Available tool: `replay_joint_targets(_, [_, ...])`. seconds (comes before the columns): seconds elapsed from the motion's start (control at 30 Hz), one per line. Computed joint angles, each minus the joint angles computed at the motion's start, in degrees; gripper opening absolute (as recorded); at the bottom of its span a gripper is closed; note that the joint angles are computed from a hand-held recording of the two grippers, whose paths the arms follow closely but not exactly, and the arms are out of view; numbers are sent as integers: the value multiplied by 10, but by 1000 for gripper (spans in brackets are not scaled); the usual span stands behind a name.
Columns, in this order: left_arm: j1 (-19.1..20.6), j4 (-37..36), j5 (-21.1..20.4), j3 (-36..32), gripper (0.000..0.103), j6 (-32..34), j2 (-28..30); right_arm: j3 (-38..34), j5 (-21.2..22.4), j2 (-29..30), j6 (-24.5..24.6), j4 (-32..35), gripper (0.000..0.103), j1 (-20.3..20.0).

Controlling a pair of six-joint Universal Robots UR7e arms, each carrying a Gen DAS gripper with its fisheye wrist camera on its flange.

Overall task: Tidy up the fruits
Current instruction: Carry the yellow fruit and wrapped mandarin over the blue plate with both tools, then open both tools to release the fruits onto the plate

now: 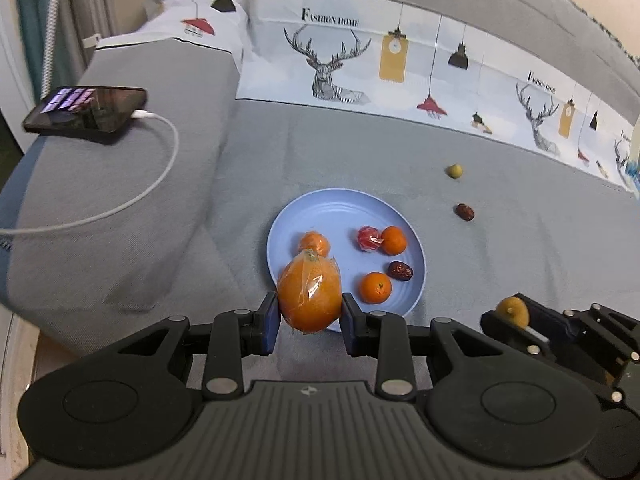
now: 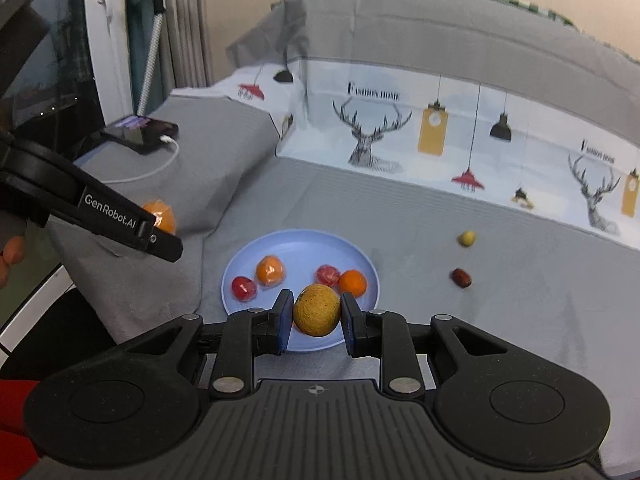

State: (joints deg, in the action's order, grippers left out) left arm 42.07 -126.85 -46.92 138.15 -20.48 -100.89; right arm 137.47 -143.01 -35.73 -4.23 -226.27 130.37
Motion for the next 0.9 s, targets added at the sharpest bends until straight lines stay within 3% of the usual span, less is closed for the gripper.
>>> replay_joint_targets(0.4, [82, -101, -9, -58, 35, 85, 161, -37, 59, 12, -19, 19, 27, -102])
replay_joint_targets(0.9, [147, -152, 3, -124, 35, 141, 297, -95, 95, 38, -55, 74, 27, -178])
